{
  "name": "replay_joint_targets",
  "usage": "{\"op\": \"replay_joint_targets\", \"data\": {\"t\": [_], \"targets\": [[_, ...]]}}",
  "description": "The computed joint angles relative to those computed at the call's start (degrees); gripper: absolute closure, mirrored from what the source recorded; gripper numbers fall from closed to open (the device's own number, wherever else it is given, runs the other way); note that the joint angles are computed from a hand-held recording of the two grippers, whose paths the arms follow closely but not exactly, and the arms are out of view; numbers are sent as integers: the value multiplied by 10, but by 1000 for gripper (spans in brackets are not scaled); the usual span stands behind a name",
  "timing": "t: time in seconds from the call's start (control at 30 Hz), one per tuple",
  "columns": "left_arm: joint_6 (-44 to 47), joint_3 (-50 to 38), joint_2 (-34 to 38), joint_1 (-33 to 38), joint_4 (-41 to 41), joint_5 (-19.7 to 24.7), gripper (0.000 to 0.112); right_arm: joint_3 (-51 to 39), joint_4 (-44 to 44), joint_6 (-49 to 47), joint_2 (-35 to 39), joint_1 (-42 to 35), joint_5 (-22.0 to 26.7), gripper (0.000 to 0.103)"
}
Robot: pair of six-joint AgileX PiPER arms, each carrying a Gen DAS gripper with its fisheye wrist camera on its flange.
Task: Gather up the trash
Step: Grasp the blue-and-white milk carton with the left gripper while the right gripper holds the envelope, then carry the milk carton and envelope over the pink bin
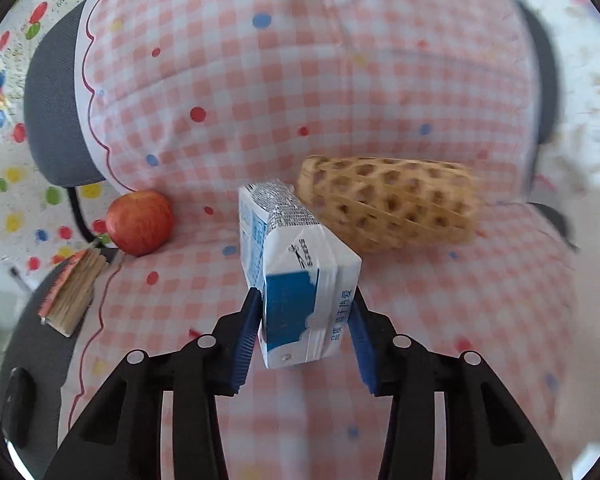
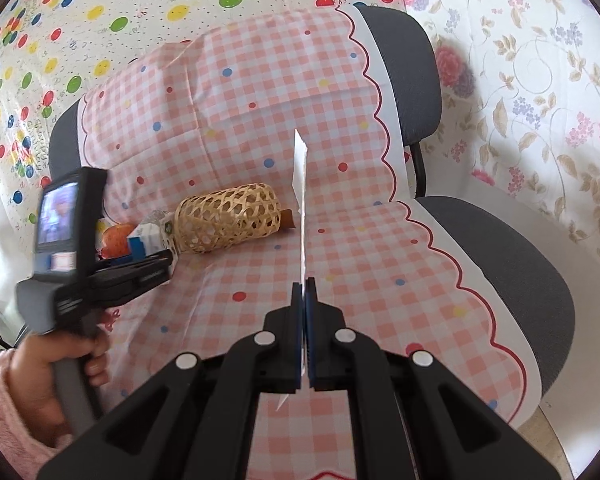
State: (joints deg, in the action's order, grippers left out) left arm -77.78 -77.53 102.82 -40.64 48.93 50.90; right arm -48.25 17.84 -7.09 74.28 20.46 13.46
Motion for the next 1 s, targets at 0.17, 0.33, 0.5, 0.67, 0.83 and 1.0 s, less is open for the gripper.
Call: {"op": "replay_joint_targets", "data": {"t": [0.17, 0.33, 0.5, 0.67, 0.83, 1.0], "targets": [[-3, 153, -126, -39, 8, -122, 68, 30, -124, 138, -36, 25, 3, 101], [-60, 225, -181, -100, 63, -181, 69, 55, -262, 292, -67, 51, 20, 101], [-81, 252, -182, -117, 70, -198, 68, 77, -325, 366, -96, 68, 41, 101], [-125, 268, -187, -114, 80, -186, 55, 86, -373, 418, -105, 86, 55, 101], [-171, 266, -187, -132, 103, -147, 45, 85, -431, 472, -102, 103, 62, 101], [-191, 242, -174, -155, 111, -96, 45, 83, -438, 480, -101, 105, 63, 101]]}}
